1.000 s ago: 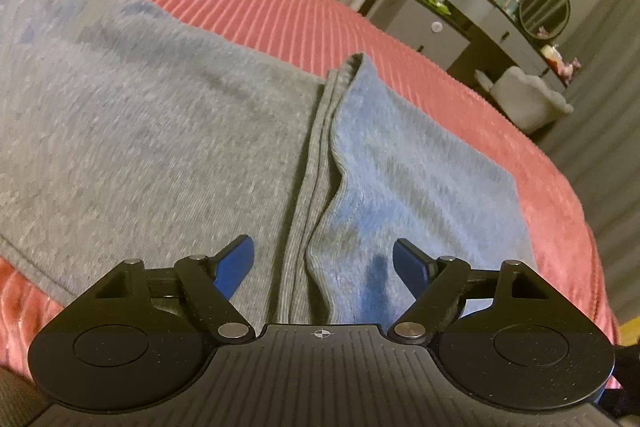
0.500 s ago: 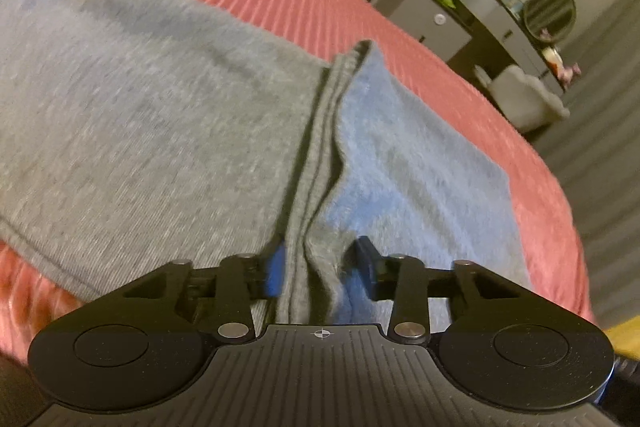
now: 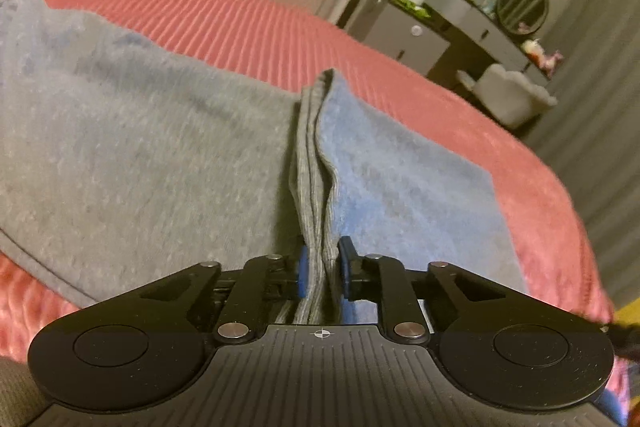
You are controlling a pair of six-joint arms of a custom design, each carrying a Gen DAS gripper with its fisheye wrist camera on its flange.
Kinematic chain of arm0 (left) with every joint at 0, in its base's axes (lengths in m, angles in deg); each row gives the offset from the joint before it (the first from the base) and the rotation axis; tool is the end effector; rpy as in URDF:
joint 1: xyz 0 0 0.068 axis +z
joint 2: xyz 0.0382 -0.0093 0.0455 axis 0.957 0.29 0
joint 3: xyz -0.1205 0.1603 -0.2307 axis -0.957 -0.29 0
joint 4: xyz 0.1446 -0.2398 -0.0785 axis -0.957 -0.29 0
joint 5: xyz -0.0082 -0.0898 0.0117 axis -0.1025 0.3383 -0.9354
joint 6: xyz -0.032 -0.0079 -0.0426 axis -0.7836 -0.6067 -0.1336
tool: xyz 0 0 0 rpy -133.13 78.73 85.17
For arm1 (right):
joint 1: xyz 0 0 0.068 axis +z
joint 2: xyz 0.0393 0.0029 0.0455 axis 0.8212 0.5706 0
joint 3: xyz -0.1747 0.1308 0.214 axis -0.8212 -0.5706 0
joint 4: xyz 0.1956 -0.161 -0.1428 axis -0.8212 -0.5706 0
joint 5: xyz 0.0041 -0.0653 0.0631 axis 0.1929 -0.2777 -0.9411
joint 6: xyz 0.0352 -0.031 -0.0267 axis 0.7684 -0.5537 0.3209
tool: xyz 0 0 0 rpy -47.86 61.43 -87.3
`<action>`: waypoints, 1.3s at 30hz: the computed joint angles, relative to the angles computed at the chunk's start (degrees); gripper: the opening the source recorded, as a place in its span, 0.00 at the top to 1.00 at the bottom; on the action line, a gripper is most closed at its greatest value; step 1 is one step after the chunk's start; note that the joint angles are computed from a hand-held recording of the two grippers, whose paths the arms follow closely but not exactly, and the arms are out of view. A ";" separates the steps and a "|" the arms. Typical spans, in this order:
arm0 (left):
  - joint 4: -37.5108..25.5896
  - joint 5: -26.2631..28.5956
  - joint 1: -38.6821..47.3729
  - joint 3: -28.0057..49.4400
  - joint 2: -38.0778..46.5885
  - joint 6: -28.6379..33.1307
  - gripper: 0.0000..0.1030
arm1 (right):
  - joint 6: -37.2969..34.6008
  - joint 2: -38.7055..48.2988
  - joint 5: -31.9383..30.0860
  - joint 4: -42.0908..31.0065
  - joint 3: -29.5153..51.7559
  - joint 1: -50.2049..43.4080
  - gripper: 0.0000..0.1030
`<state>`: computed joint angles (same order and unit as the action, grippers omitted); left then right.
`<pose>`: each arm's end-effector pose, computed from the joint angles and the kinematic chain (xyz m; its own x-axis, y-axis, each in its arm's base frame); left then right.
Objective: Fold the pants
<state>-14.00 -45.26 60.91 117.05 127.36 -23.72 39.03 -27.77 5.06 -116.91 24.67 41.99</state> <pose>0.2703 -0.0725 0.2018 -0.7756 -0.0397 -0.6300 0.2973 0.8574 -0.4201 0.0760 -0.0095 0.2361 -0.6028 0.5402 -0.5872 0.3311 0.8389 0.4319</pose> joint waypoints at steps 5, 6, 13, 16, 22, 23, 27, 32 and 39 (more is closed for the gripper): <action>2.41 -8.01 -0.24 0.69 3.15 -6.52 0.53 | 0.51 2.82 19.58 10.16 -1.82 14.86 0.41; 3.16 -8.00 -0.12 0.47 3.01 -6.94 0.52 | 0.61 5.51 22.82 13.55 -2.77 17.13 0.40; 5.07 -10.94 -3.12 -0.26 2.92 -4.67 0.43 | -2.15 34.27 32.97 34.22 -5.26 25.51 0.32; 4.82 -11.22 -2.99 0.82 4.85 -5.48 0.38 | -3.27 36.65 35.72 37.04 -5.82 27.76 0.21; 5.07 -5.27 2.52 1.49 4.62 -10.45 0.33 | -3.81 36.43 33.66 38.55 -6.90 26.25 0.14; 5.17 -2.56 4.90 1.76 4.42 -12.24 0.32 | -3.80 36.32 33.03 38.83 -7.08 25.78 0.12; 8.82 13.46 20.53 2.17 4.98 -22.33 0.29 | -4.31 36.69 31.62 40.06 -7.51 24.76 0.07; 13.18 21.16 38.95 3.26 10.00 -26.32 0.28 | -4.50 37.09 30.46 40.40 -7.19 23.84 0.05; 12.56 26.23 48.42 9.84 23.78 -23.90 0.32 | -4.44 38.10 29.23 41.13 -6.74 22.60 0.04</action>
<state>-1.44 -19.03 109.33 126.89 151.13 -47.62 34.59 10.33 34.28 -75.78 17.94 64.59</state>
